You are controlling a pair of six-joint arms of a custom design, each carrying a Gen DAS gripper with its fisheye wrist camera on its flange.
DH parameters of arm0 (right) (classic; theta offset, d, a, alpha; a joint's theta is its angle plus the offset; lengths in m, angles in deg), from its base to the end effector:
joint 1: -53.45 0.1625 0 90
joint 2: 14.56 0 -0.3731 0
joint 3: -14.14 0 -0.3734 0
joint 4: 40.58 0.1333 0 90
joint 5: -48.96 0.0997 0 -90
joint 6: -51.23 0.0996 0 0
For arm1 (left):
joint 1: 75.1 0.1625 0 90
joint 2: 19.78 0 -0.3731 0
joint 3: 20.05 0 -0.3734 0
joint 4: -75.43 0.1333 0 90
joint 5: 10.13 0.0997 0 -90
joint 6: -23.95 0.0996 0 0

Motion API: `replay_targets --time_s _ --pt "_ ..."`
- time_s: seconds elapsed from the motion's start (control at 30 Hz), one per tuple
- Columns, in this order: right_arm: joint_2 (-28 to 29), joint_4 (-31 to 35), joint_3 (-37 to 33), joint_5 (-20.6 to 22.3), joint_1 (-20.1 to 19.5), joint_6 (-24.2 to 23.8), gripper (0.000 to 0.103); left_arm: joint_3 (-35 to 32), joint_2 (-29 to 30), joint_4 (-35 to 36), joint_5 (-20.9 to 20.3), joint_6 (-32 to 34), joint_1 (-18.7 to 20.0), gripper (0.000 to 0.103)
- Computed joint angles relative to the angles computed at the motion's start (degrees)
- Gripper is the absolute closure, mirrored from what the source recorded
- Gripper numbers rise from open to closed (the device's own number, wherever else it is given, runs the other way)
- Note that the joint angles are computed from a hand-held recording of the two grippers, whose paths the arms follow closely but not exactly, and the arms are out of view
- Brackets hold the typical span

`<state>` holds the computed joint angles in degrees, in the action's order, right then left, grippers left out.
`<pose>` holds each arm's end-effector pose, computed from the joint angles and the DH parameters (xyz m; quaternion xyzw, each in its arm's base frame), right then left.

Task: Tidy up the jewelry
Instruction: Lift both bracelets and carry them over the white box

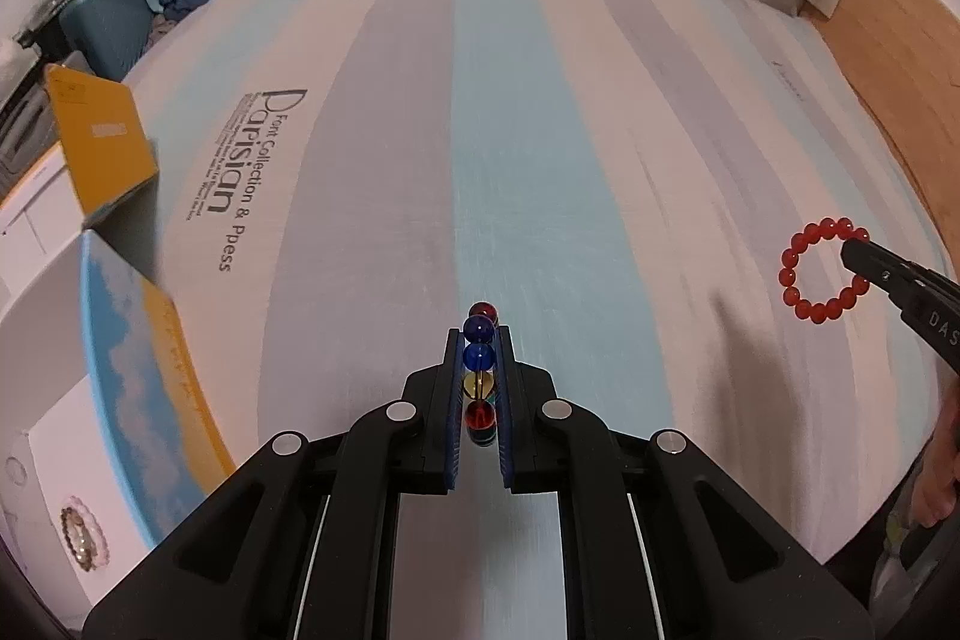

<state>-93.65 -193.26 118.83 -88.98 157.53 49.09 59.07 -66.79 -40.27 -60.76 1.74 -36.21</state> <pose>0.1858 -0.4969 0.3744 -0.0057 -0.8759 0.3290 0.3529 -0.3913 -0.5680 0.1493 0.2528 0.9056 -0.1586 0.3012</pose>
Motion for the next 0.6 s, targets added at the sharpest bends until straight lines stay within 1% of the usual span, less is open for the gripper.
replay_targets --time_s 0.37,0.6 --pt "0.67 1.3 0.5 -1.7 6.11 2.4 0.091 3.94 -7.01 2.85 2.32 -2.7 -1.85 0.095" --pt "4.05 2.02 -1.34 -2.09 9.96 3.9 0.091 6.59 -12.39 5.27 3.87 -4.4 -2.4 0.095"
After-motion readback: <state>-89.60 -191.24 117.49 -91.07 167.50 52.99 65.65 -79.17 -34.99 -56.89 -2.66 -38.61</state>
